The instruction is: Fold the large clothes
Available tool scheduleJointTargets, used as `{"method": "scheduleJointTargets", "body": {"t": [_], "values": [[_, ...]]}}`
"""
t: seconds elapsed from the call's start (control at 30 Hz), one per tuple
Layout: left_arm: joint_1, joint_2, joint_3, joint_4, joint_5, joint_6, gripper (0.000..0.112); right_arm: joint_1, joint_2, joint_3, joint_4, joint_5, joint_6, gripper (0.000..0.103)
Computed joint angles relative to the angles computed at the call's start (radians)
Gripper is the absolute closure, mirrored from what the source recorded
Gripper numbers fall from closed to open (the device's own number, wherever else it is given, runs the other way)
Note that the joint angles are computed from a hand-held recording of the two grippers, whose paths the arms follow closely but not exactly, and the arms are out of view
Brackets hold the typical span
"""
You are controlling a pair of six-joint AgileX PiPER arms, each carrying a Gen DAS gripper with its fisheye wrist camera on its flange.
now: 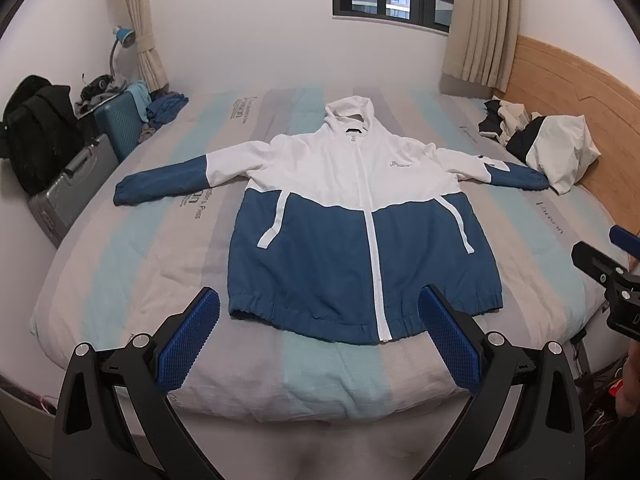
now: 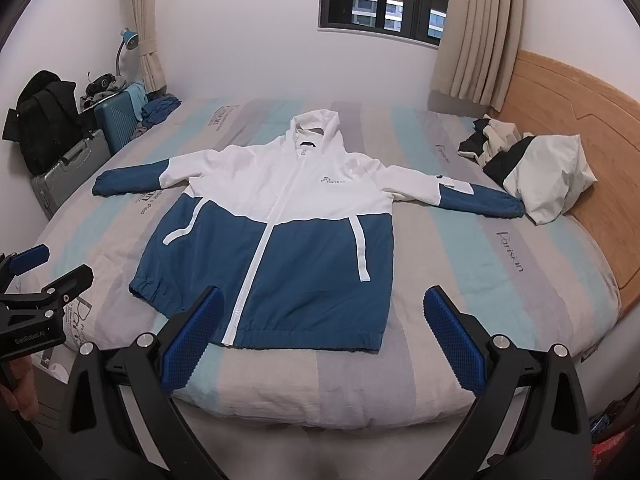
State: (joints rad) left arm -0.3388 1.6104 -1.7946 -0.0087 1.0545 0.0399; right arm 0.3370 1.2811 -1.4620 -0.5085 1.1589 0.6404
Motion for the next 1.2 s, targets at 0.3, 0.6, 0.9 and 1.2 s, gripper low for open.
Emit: {"method": "scheduleJointTargets", "body": {"t": [0.3,0.6,0.9,1.2], "values": [[0.004,-0.014,0.012,0.01,-0.005,0.009,0.015,0.005,0.0,0.0,-0.001,0.002,0.003,0.007],[0.005,-0.015,0.014,0.007,-0.002,0.006,0.015,-0.002,-0.006,0.006,0.0,-0.002,0.009,0.007],[0.016,-0.013,0.004,-0.016,-0.001,0.017,0.015,-0.008,0.0,-0.007,0.003,-0.002,0.001,0.007],[0.063,0.068,-0.113,-0.075,0.049,0.075,0.015,-0.017,0.067,-0.082,0.01,0.011,-0.008,0.007]]}}
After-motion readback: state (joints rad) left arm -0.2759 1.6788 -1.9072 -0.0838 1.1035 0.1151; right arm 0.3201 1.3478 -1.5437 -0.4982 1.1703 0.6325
